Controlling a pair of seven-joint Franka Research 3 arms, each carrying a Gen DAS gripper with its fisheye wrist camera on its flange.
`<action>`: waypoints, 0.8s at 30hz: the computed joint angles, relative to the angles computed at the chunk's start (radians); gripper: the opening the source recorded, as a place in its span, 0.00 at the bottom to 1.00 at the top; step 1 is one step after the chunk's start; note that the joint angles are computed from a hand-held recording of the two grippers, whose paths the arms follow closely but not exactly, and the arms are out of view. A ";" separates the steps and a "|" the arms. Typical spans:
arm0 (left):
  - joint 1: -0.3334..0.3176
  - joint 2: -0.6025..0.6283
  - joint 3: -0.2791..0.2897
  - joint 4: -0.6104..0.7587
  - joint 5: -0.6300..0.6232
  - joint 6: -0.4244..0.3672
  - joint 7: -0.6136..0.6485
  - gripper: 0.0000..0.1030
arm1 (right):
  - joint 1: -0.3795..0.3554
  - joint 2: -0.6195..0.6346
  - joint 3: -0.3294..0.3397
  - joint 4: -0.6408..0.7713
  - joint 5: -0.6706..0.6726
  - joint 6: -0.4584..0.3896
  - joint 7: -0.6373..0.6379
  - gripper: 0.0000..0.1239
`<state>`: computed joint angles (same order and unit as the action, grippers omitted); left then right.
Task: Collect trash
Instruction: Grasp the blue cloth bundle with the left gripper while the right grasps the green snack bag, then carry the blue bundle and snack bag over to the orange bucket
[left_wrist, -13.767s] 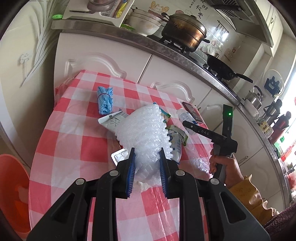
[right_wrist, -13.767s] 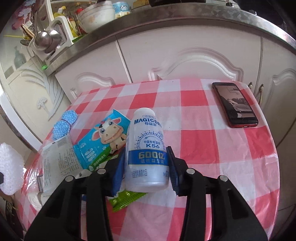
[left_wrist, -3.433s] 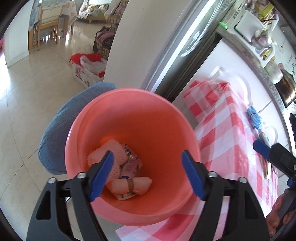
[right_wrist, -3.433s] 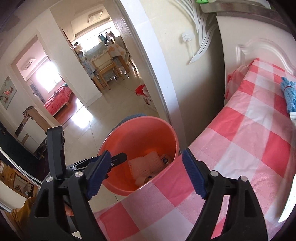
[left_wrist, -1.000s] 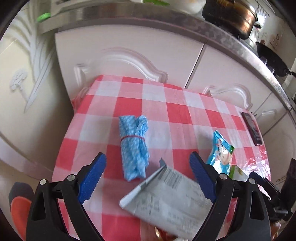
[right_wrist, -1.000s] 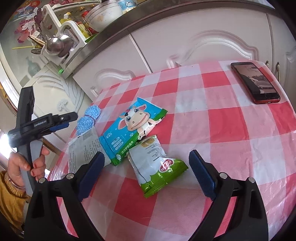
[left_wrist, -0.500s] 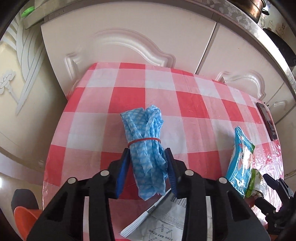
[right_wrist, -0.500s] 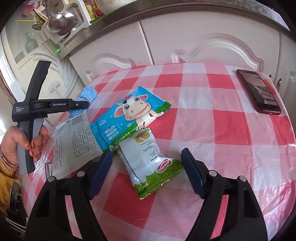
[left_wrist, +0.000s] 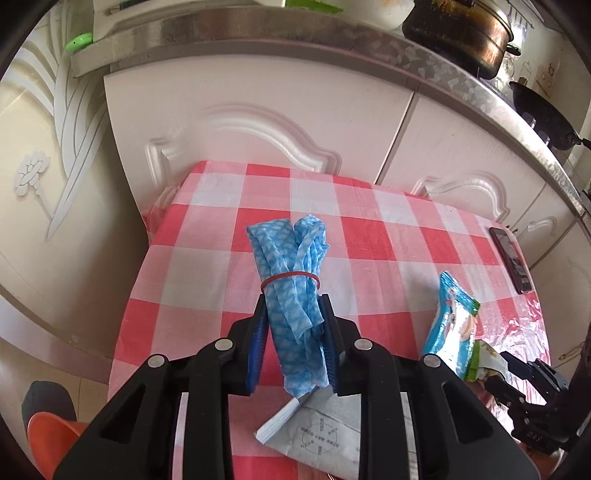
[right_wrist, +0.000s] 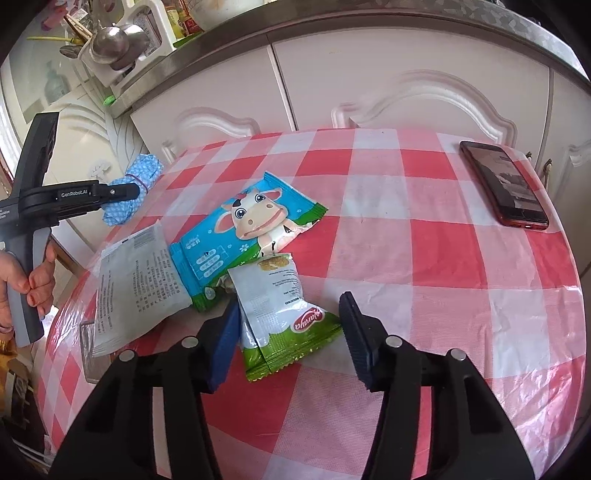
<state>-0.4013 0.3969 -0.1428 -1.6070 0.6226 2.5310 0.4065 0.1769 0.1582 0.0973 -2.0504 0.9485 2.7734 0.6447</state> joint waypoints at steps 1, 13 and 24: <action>-0.003 -0.012 0.001 -0.013 0.006 0.007 -0.007 0.27 | -0.004 -0.001 0.002 0.000 0.014 -0.006 -0.010 0.43; -0.014 -0.145 -0.012 -0.181 0.123 0.079 -0.153 0.27 | -0.014 -0.029 -0.004 -0.007 0.215 -0.060 -0.128 0.41; 0.019 -0.283 -0.059 -0.371 0.213 0.125 -0.305 0.27 | 0.004 -0.072 -0.019 -0.035 0.336 -0.092 -0.182 0.41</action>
